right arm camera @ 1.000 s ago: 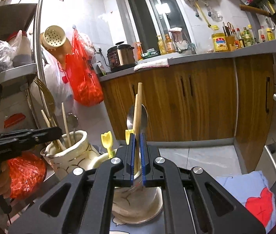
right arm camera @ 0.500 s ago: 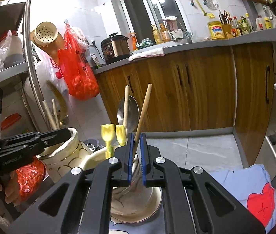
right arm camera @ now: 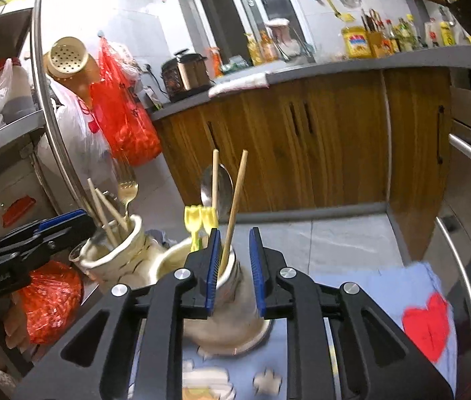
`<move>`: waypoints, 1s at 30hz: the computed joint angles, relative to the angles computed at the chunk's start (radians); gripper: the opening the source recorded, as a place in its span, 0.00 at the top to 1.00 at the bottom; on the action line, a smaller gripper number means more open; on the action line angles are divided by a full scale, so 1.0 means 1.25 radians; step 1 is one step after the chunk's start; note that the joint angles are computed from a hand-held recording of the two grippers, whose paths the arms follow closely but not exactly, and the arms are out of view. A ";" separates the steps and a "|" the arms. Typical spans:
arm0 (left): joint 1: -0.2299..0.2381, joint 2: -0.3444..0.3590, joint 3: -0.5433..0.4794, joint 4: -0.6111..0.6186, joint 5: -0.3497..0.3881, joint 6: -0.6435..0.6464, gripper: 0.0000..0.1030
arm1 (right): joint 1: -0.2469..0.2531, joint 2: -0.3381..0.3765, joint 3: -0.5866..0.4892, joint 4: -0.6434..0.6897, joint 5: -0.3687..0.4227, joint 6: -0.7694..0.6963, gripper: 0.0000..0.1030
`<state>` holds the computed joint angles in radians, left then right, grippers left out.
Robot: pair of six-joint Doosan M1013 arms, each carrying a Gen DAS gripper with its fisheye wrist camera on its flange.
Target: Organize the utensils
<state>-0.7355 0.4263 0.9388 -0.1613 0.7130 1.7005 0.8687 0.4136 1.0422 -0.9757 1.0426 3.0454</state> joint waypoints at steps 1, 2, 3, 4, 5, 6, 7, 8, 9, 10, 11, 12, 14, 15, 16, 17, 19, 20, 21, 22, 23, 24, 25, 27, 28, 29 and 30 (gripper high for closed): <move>-0.002 -0.010 0.013 0.006 0.006 -0.011 0.51 | 0.007 0.000 -0.006 0.022 0.016 -0.008 0.82; -0.004 -0.017 0.023 0.019 0.010 -0.025 0.49 | 0.015 0.000 -0.009 0.034 0.030 -0.012 0.82; -0.010 -0.030 0.043 0.045 0.016 -0.056 0.48 | 0.021 0.000 -0.009 0.040 0.040 -0.011 0.82; -0.012 -0.036 0.054 0.054 0.022 -0.072 0.48 | 0.028 -0.001 -0.007 0.048 0.048 -0.008 0.82; -0.014 -0.046 0.073 0.058 0.024 -0.088 0.47 | 0.034 -0.002 -0.004 0.050 0.050 0.000 0.82; -0.015 -0.057 0.098 0.057 0.014 -0.103 0.47 | 0.042 -0.004 0.005 0.047 0.049 0.017 0.82; -0.016 -0.067 0.122 0.064 -0.002 -0.123 0.45 | 0.048 -0.004 0.010 0.041 0.053 0.027 0.82; -0.019 -0.074 0.139 0.081 -0.017 -0.144 0.42 | 0.056 -0.001 0.015 0.027 0.061 0.035 0.82; -0.024 -0.083 0.168 0.126 -0.048 -0.190 0.37 | 0.060 0.002 0.016 0.016 0.068 0.037 0.80; -0.029 -0.089 0.186 0.171 -0.066 -0.229 0.34 | 0.066 0.005 0.018 0.002 0.076 0.037 0.74; -0.034 -0.092 0.201 0.220 -0.082 -0.268 0.33 | 0.070 0.008 0.021 -0.014 0.085 0.036 0.68; -0.037 -0.095 0.215 0.261 -0.097 -0.304 0.30 | 0.073 0.010 0.022 -0.023 0.090 0.033 0.64; -0.040 -0.099 0.237 0.300 -0.124 -0.343 0.21 | 0.079 0.013 0.024 -0.047 0.095 0.015 0.51; -0.043 -0.101 0.247 0.328 -0.138 -0.370 0.16 | 0.081 0.014 0.024 -0.062 0.097 0.011 0.45; -0.044 -0.103 0.254 0.350 -0.148 -0.389 0.15 | 0.084 0.015 0.023 -0.078 0.102 0.005 0.38; -0.046 -0.105 0.261 0.384 -0.160 -0.414 0.11 | 0.088 0.015 0.028 -0.096 0.106 0.002 0.36; -0.052 -0.110 0.276 0.478 -0.180 -0.479 0.09 | 0.095 0.018 0.027 -0.125 0.121 -0.009 0.26; -0.054 -0.110 0.280 0.526 -0.183 -0.515 0.08 | 0.097 0.018 0.027 -0.132 0.123 -0.010 0.22; -0.055 -0.110 0.281 0.556 -0.180 -0.538 0.06 | 0.098 0.015 0.032 -0.138 0.118 -0.004 0.20; -0.054 -0.111 0.282 0.560 -0.179 -0.543 0.06 | 0.098 0.014 0.034 -0.142 0.115 0.000 0.18; -0.051 -0.111 0.282 0.548 -0.178 -0.538 0.06 | 0.099 0.013 0.035 -0.146 0.116 0.004 0.14; -0.048 -0.110 0.279 0.524 -0.174 -0.526 0.06 | 0.100 0.010 0.040 -0.155 0.113 0.011 0.13; -0.044 -0.109 0.276 0.491 -0.170 -0.508 0.06 | 0.100 0.008 0.044 -0.160 0.107 0.013 0.11; -0.040 -0.108 0.273 0.452 -0.164 -0.489 0.05 | 0.102 0.007 0.047 -0.169 0.108 0.013 0.08; -0.040 -0.109 0.274 0.452 -0.166 -0.486 0.05 | 0.103 0.008 0.046 -0.171 0.110 0.010 0.07; -0.042 -0.109 0.276 0.462 -0.167 -0.487 0.05 | 0.102 0.009 0.044 -0.170 0.111 0.007 0.07; -0.046 -0.108 0.276 0.483 -0.163 -0.487 0.05 | 0.103 0.010 0.042 -0.168 0.116 0.006 0.05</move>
<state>-0.7931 0.2908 1.2842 0.4429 0.5097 1.0912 0.9969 0.4265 1.0949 -1.1855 1.1870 3.0526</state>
